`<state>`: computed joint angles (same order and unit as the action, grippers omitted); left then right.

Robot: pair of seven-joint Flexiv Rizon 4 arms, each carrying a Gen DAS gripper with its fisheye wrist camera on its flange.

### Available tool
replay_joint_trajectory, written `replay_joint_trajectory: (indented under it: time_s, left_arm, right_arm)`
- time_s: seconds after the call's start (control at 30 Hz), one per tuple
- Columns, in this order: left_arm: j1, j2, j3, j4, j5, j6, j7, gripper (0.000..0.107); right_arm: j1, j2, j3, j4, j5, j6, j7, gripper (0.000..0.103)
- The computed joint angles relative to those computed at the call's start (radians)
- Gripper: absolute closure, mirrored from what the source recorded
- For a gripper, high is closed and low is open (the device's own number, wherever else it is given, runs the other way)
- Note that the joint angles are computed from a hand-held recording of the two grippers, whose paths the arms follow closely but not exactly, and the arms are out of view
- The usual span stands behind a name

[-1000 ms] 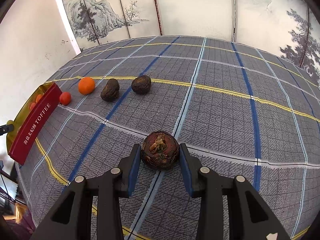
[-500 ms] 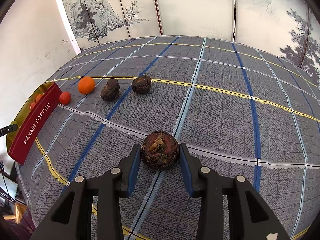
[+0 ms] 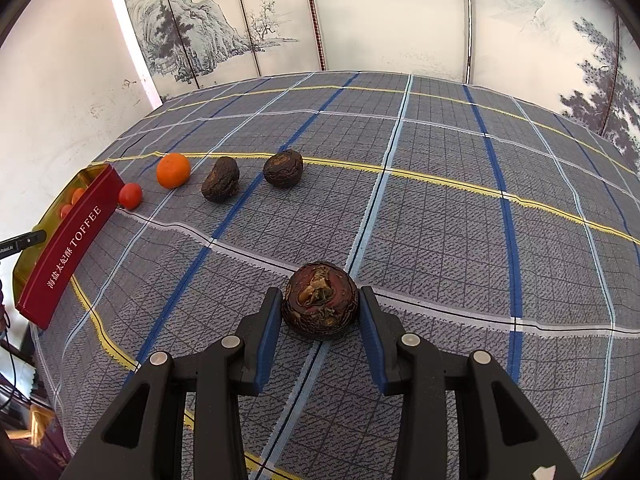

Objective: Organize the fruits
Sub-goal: 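Lower the olive fruit into the tin and open the left gripper, then carry the brown lump into the tin and open the right gripper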

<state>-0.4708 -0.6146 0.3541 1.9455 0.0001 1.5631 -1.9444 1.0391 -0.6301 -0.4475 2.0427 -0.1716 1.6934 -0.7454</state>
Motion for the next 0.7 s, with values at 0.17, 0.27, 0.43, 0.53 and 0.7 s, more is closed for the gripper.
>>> replay_joint_trajectory:
  time_s: [0.17,0.27,0.43,0.53,0.7]
  left_arm:
    - [-0.058,0.000,0.065,0.004,0.014,0.009,-0.035,0.057]
    - [-0.117,0.002,0.126,0.009,0.026,0.017,-0.065,0.054]
    - [-0.212,0.004,0.216,0.014,0.048,0.017,-0.110,0.052]
    - [-0.251,0.010,0.248,0.016,0.064,0.009,-0.132,0.051]
    - [-0.318,0.001,0.310,-0.006,0.105,-0.024,-0.183,0.046]
  right_arm:
    - [-0.002,0.000,0.002,0.000,0.001,0.002,-0.001,0.066]
    - [-0.003,0.000,0.003,-0.001,0.002,0.002,-0.002,0.066]
    - [0.013,-0.001,-0.013,0.003,0.003,0.001,-0.003,0.067]
    - [0.041,-0.005,-0.039,0.004,0.002,-0.001,-0.001,0.067]
    - [0.063,-0.002,-0.046,0.011,0.011,0.004,0.002,0.067]
